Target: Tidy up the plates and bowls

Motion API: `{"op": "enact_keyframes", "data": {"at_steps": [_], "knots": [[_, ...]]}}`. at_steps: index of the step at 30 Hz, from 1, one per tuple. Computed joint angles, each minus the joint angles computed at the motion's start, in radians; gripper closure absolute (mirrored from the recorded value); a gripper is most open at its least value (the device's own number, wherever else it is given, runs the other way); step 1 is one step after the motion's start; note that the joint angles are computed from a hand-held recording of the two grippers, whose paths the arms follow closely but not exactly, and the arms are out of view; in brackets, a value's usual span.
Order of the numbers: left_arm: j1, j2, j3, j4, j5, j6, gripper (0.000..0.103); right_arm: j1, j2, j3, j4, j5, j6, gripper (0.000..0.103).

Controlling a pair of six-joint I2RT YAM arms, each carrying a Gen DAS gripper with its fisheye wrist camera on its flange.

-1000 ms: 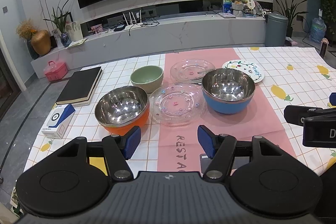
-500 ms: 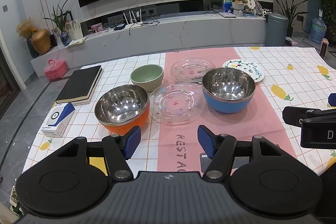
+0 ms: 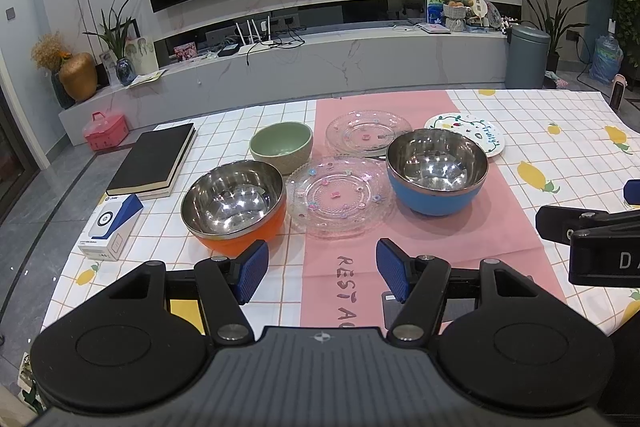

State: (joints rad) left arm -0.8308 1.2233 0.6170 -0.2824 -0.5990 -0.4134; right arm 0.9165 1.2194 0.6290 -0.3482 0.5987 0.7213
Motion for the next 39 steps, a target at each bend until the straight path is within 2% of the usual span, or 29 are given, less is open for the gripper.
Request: {"op": "enact_keyframes", "data": {"at_steps": [23,36,39], "knots": [[-0.001,-0.002,-0.006,0.000,0.003,-0.007,0.029,-0.007,0.021,0.010,-0.002,-0.016,0.000,0.003],[0.019,0.006,-0.019,0.025,0.031,-0.003,0.029,-0.019,0.037,0.009,0.007,-0.030,-0.004,0.003],[0.029,0.022,-0.023,0.061,0.054,0.013,0.029,-0.036,0.060,0.007,0.030,-0.043,-0.019,0.003]]}}
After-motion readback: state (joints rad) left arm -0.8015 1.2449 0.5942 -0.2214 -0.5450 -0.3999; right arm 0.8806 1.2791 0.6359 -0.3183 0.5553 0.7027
